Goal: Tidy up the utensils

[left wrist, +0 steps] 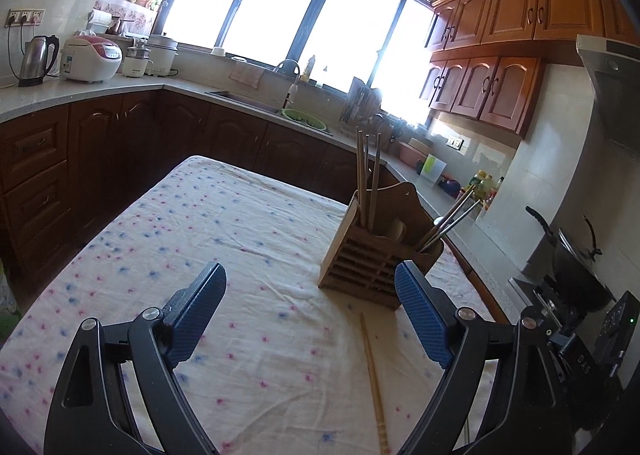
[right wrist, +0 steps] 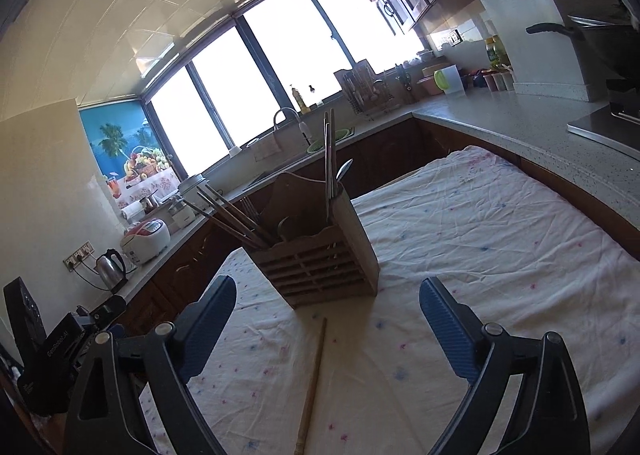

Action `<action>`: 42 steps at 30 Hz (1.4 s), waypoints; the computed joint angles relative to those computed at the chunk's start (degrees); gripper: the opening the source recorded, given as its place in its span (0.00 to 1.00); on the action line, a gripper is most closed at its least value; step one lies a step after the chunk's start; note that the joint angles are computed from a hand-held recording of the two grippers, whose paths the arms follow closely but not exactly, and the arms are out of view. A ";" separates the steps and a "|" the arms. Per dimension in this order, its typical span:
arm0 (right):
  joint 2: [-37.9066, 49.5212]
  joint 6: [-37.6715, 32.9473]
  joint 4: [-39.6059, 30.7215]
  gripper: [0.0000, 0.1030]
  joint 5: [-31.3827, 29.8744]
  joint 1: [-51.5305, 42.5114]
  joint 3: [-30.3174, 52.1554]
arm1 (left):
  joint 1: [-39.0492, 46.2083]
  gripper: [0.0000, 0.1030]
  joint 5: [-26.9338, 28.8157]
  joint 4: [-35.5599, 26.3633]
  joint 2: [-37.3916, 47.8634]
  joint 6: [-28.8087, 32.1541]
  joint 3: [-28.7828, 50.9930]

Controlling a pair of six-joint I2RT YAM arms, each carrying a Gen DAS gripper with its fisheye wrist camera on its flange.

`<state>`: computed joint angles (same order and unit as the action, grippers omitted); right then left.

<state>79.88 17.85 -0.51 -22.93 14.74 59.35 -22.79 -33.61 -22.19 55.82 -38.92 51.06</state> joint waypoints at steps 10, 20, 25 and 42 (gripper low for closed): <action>-10.37 -5.51 -3.19 0.97 5.52 3.31 -4.60 | -9.21 0.92 -10.01 -6.71 -7.60 -1.95 -1.35; -25.88 -12.85 2.95 1.00 12.54 7.58 -13.71 | -27.77 1.00 -34.34 -19.09 -6.56 -7.85 1.40; -29.53 -13.48 5.66 1.00 14.60 7.83 -20.96 | -32.83 1.00 -39.44 -30.94 -3.14 -21.85 0.85; -35.51 -16.18 6.33 1.00 17.18 8.17 -30.90 | -40.39 1.00 -41.37 -52.62 12.41 -50.40 2.06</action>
